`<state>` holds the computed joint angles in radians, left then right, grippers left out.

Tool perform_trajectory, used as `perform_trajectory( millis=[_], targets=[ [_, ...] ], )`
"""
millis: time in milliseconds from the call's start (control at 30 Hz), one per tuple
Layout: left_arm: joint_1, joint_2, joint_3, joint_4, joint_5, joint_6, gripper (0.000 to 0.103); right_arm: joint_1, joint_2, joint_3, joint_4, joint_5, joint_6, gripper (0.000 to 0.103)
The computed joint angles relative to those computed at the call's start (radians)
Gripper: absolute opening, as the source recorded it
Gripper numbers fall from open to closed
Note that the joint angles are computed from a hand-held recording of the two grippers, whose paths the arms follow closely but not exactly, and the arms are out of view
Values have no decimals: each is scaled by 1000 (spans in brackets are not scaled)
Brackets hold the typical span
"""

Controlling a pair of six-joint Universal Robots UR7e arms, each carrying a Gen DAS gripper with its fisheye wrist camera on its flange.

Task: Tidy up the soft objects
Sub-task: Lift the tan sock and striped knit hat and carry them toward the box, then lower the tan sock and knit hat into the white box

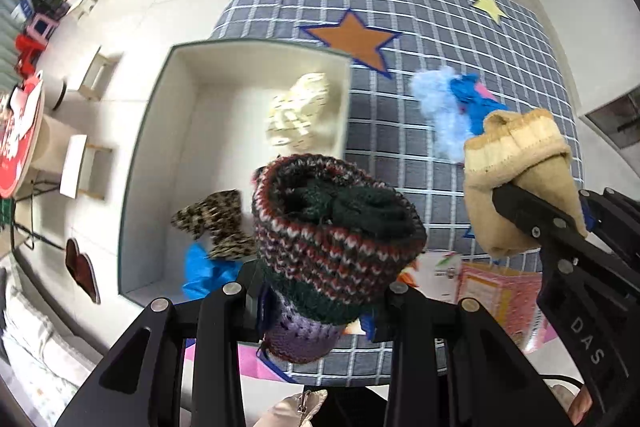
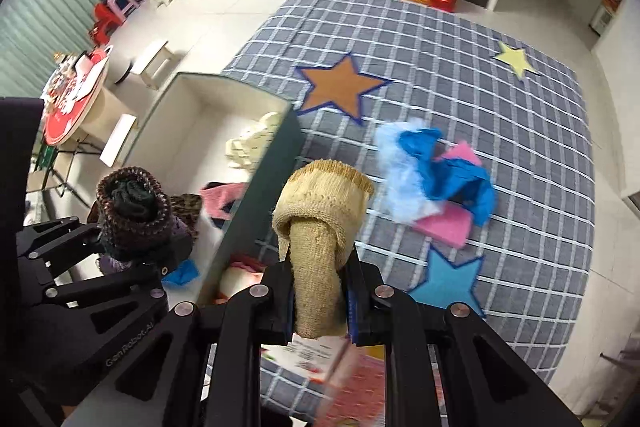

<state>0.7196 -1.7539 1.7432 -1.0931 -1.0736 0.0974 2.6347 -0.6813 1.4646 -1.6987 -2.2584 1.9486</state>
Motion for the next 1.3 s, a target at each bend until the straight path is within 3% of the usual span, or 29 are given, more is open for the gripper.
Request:
perform_trajectory(
  millis=[300, 600, 1300],
  targets=[
    [124, 56, -75, -17, 77, 19, 37, -59, 73, -91, -39, 4, -156, 19],
    [204, 100, -107, -44, 132, 20, 37, -112, 136, -166, -87, 16, -304, 19],
    [320, 175, -124, -92, 167, -1, 38, -214, 197, -207, -169, 79, -489, 19]
  ],
)
